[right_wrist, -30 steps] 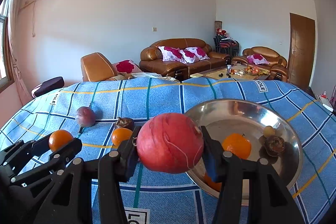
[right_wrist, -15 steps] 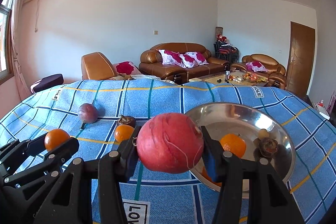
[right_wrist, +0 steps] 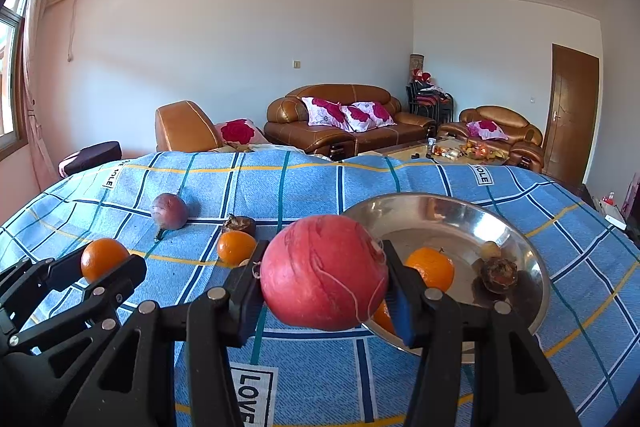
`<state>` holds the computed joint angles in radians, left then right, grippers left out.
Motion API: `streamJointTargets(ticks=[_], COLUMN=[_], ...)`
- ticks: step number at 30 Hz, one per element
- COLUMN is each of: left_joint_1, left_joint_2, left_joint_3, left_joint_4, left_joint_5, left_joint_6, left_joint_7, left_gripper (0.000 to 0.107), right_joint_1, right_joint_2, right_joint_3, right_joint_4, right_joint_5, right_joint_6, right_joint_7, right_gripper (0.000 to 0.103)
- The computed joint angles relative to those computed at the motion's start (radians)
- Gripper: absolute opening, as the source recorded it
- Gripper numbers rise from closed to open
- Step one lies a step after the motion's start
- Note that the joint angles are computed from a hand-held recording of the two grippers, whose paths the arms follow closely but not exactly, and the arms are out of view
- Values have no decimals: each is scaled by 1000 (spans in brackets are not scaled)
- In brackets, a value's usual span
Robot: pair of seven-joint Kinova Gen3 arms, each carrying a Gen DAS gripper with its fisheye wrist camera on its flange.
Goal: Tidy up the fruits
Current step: 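Carry the pomegranate over the steel bowl with the right gripper while the left holds the mandarin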
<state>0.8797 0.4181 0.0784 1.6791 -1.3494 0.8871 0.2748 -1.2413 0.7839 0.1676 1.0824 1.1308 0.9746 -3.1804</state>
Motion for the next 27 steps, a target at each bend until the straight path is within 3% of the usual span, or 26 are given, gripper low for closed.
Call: streamJointTargets(ticks=[9,27], left_joint_1=[28,53], left_joint_2=[15,38], left_joint_3=[3,-8], left_joint_4=[-26,-71], left_joint_5=[18,53], left_joint_6=[35,28], left_joint_7=[-27,-76], left_gripper=[43,43], right_joint_1=[-17,5], right_joint_2=[-21,-63], right_joint_3=[-5,-48], right_joint_4=[45,115], right_joint_5=[31,68], right_joint_6=[23,60], right_joint_7=[-22,-65], right_gripper=[54,54])
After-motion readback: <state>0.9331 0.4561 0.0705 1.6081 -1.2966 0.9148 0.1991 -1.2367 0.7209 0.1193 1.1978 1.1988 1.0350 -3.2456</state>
